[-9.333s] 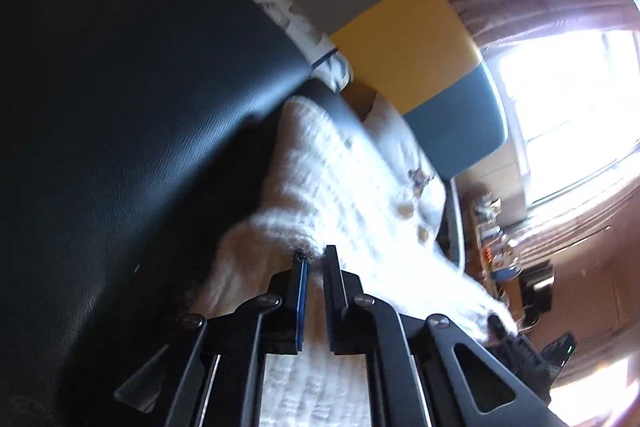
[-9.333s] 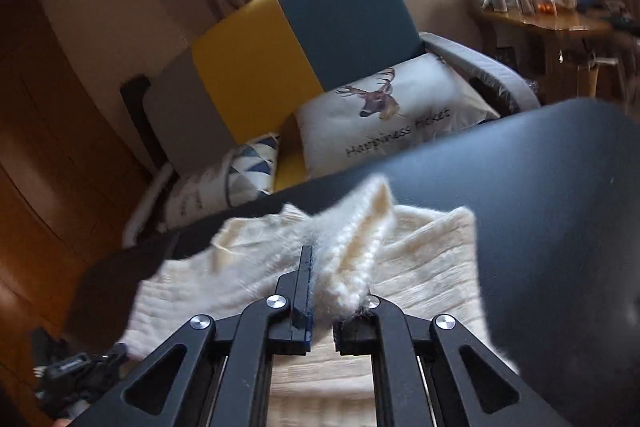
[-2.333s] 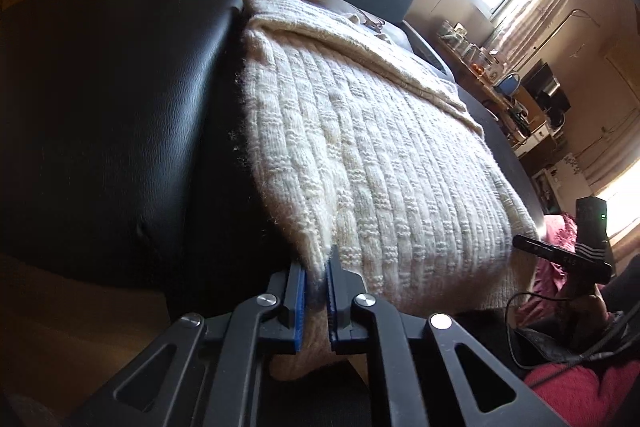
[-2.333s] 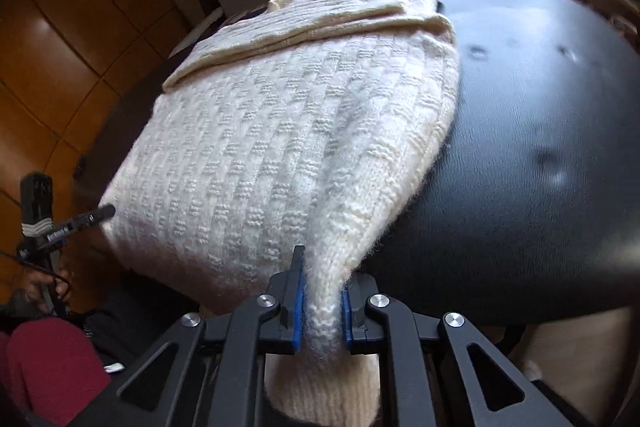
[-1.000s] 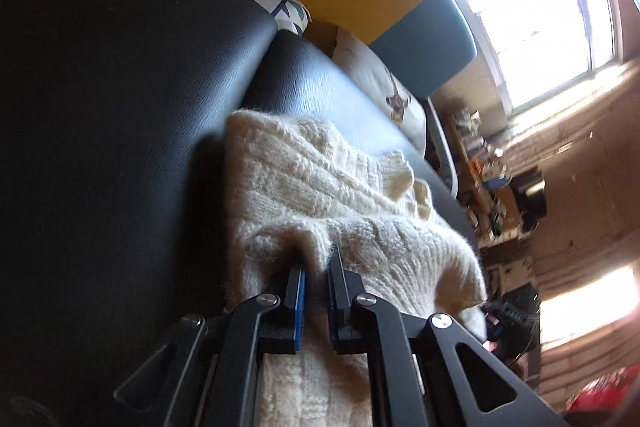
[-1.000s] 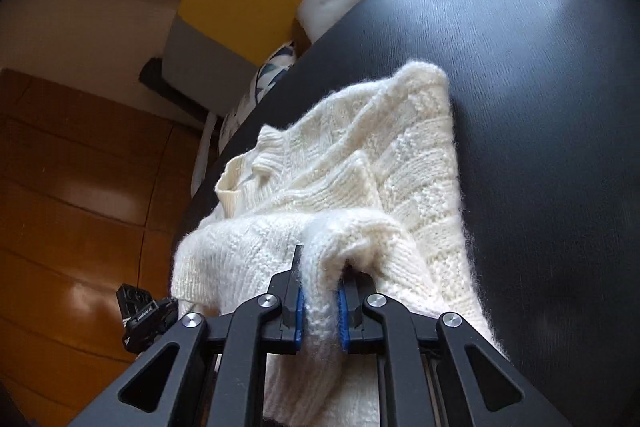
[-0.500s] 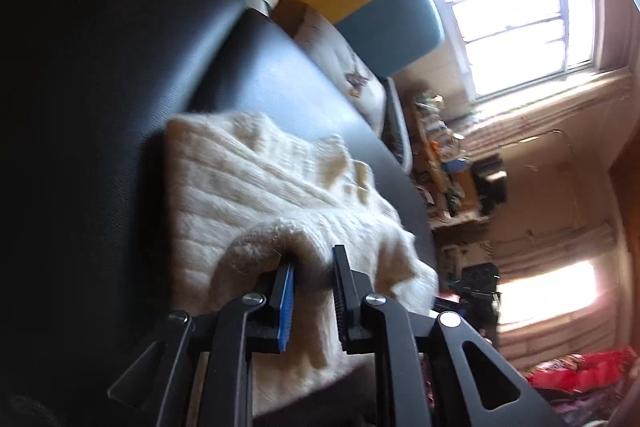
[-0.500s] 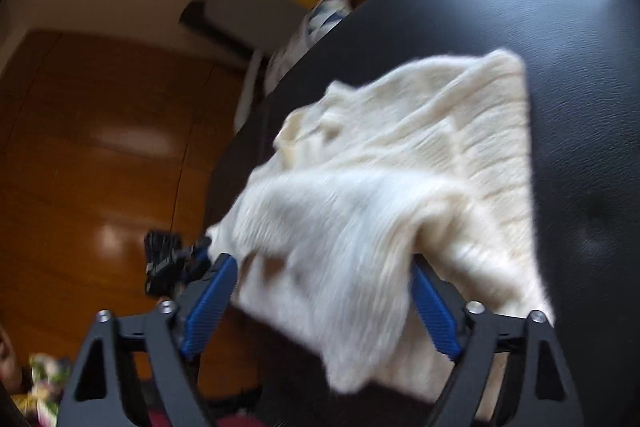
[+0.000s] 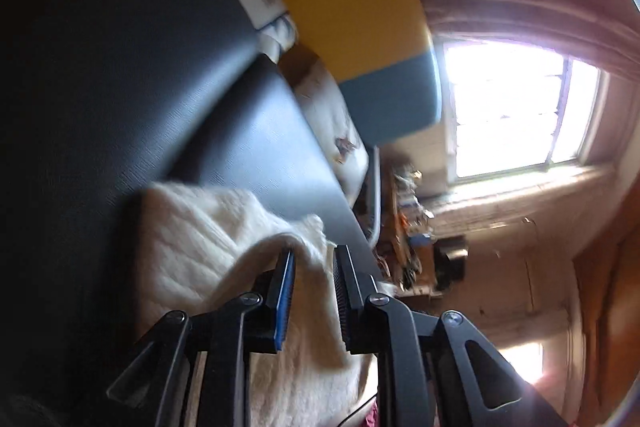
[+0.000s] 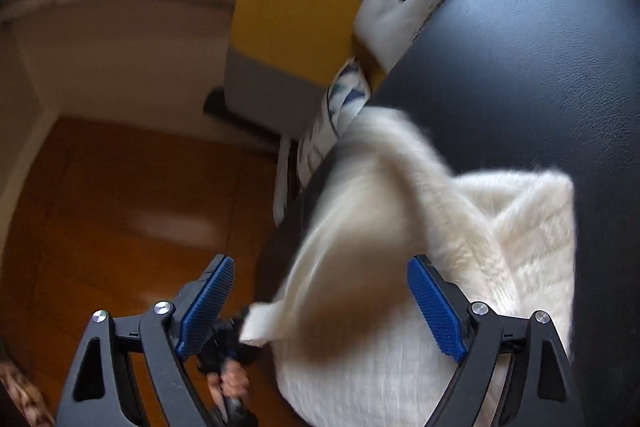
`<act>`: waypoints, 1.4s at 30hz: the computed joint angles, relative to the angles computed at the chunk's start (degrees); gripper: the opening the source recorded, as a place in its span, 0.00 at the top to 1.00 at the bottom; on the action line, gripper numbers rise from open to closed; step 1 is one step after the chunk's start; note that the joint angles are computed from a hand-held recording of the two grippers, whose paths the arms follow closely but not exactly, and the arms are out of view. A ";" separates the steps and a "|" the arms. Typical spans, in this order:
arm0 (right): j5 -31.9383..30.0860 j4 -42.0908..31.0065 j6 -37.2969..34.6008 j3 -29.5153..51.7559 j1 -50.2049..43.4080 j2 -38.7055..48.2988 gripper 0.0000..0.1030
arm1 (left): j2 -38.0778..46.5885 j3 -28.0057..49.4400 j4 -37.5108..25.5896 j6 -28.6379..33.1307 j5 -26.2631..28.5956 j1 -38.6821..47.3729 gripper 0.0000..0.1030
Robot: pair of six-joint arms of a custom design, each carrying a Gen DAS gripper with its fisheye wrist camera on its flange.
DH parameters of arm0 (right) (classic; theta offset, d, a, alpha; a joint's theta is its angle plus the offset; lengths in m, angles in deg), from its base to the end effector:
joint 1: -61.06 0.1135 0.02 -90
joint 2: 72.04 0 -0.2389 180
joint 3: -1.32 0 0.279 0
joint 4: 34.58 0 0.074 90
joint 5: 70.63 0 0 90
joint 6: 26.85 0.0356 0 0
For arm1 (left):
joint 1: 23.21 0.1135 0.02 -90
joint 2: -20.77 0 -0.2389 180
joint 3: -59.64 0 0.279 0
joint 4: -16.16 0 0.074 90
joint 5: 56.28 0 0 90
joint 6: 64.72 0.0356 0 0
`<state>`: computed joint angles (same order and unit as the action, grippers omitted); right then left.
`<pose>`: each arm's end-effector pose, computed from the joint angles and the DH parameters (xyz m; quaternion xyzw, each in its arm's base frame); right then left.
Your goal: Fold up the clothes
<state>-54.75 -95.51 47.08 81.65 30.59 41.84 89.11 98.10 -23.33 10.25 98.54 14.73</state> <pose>0.3127 -0.1443 0.0943 0.1233 0.7882 0.5655 0.2093 0.1816 0.1007 0.1131 -0.2845 0.7862 -0.4868 0.2529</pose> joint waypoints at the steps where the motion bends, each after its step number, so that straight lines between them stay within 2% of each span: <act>1: -0.74 1.58 1.71 -0.51 -0.02 -0.04 0.13 | -0.15 0.12 -0.76 0.64 -0.51 0.30 0.83; 3: -0.26 3.61 2.36 -2.08 -0.02 -1.56 0.13 | -1.40 0.52 -4.32 4.61 -3.09 1.17 0.83; 5: 0.64 1.30 -0.73 -2.64 -0.29 -2.46 0.13 | -4.08 -0.02 -7.82 8.45 -5.94 1.66 0.83; 8: 5.36 -0.98 -6.17 -4.94 -0.15 -5.73 0.13 | -9.66 -1.78 -14.78 17.37 -9.71 1.79 0.83; 9: 7.55 -0.73 -7.42 -6.29 0.00 -7.37 0.13 | -12.17 -2.95 -16.03 18.70 -11.41 0.49 0.83; 10: 10.20 0.72 -7.58 -8.09 0.39 -9.30 0.13 | -14.20 -3.89 -19.28 22.83 -13.32 1.03 0.83; 12: 15.00 2.48 -8.34 -10.71 0.75 -11.97 0.13 | -21.67 -7.41 -20.23 21.87 -21.04 -3.74 0.83; 15: 19.69 2.68 -12.44 -14.63 0.64 -14.15 0.15 | -30.83 -10.74 -25.06 24.67 -25.72 -4.36 0.85; 17: 22.82 3.21 -16.86 -19.58 0.24 -19.45 0.17 | -32.44 -10.75 -28.59 27.70 -26.20 -2.31 0.88; 20: 25.87 4.23 -19.74 -25.67 0.17 -26.87 0.18 | -35.04 -9.80 -32.92 32.86 -26.11 0.44 0.88; 24: 30.43 7.95 -15.09 -32.52 3.39 -39.58 0.18 | -38.43 -7.46 -36.37 38.11 -26.51 2.38 0.85; 27: 31.66 9.04 -12.17 -35.09 8.63 -47.53 0.18 | -31.09 -4.11 -32.89 41.18 -23.59 4.04 0.82; 29: 32.48 10.22 -8.74 -36.22 14.29 -51.06 0.18 | -26.69 -2.68 -28.61 40.23 -24.15 1.61 0.81; 32: 34.86 10.14 -5.73 -35.61 21.50 -53.33 0.18 | -18.63 -0.45 -22.24 38.90 -25.14 -2.47 0.80; 34: 37.63 11.30 -2.96 -35.64 26.27 -53.72 0.18 | -12.09 1.34 -19.78 38.32 -24.19 -4.87 0.80; 36: 40.93 13.11 -0.94 -35.76 29.64 -52.90 0.18 | -9.86 1.84 -19.49 39.91 -23.64 -5.83 0.80; 37: 42.66 14.06 -0.12 -35.82 31.03 -52.25 0.18 | -9.35 1.71 -18.91 39.95 -24.27 -6.28 0.81; 39: 46.03 15.82 1.07 -36.42 32.92 -51.41 0.18 | -11.05 0.61 -17.99 39.55 -23.84 -5.47 0.96; 42: 49.78 19.47 3.19 -38.60 33.67 -52.80 0.34 | -20.21 -2.55 -19.61 39.39 -21.44 -0.15 0.97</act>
